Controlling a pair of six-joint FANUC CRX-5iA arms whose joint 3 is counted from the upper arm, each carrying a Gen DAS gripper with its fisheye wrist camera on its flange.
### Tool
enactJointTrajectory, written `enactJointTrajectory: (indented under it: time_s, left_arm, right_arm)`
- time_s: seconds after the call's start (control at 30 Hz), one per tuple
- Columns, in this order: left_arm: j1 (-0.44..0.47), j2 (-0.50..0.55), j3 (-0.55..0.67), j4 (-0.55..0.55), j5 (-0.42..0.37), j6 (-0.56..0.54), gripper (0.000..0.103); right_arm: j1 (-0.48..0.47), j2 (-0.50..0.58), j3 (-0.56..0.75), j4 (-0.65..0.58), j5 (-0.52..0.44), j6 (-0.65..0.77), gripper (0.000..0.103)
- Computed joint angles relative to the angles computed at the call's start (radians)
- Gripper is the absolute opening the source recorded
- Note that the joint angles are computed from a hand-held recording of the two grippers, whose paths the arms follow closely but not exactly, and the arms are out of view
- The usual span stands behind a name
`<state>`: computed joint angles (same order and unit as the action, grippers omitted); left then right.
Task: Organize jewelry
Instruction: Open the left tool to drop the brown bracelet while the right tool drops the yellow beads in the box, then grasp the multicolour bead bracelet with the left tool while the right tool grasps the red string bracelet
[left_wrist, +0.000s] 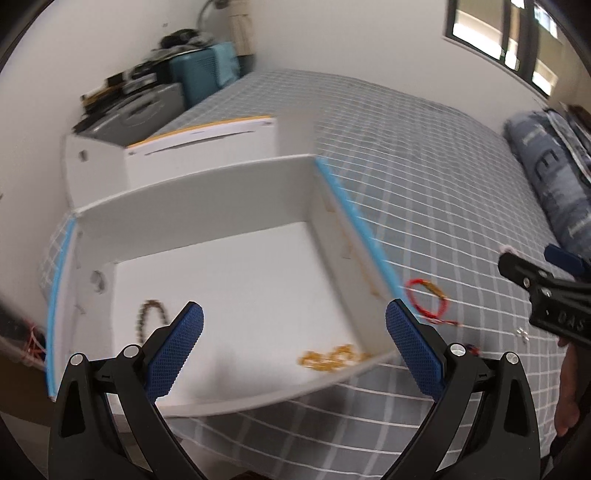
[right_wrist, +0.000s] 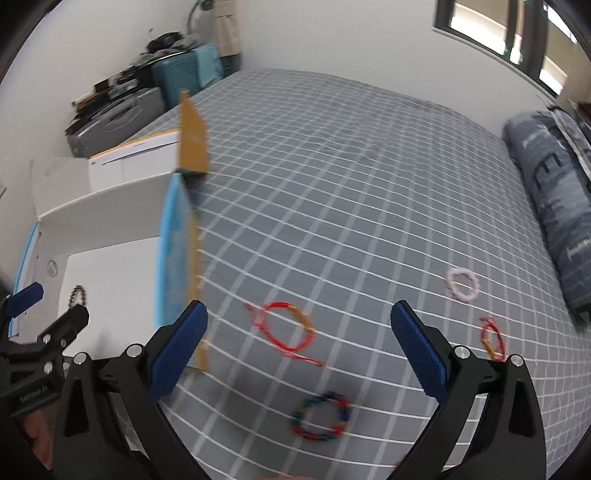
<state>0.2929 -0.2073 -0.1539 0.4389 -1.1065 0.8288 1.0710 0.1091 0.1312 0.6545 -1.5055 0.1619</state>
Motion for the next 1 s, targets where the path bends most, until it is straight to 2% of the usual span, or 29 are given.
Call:
enactJointTrajectory:
  time_s: [0.37,0.57,0.7,0.87,1.0]
  left_arm:
    - [-0.196,-0.058,-0.068,0.009,-0.016,0.01,0.097]
    - [-0.323,-0.08,-0.138,-0.024,0.042,0.027,0.097]
    - [-0.386,-0.083,-0.182,-0.045,0.077,0.041,0.097]
    - [-0.397,-0.072,-0.23,-0.028,0.106,0.075,0.097]
    - [-0.42,-0.046,-0.23,-0.086,0.135,0.132,0.097]
  right_arm:
    - [-0.002,-0.24,-0.279,-0.022,-0.075,-0.127,0.095]
    - [-0.042,-0.35,-0.41,-0.083,-0.115,-0.156,0.095]
    - [-0.062,-0.41,-0.492,-0.096,-0.1,-0.19,0.095]
    - [-0.089,-0.457,-0.579,-0.104,-0.064,-0.225,0.095]
    - [-0.114,-0.472,-0.622,-0.104,-0.02,-0.233,0.095]
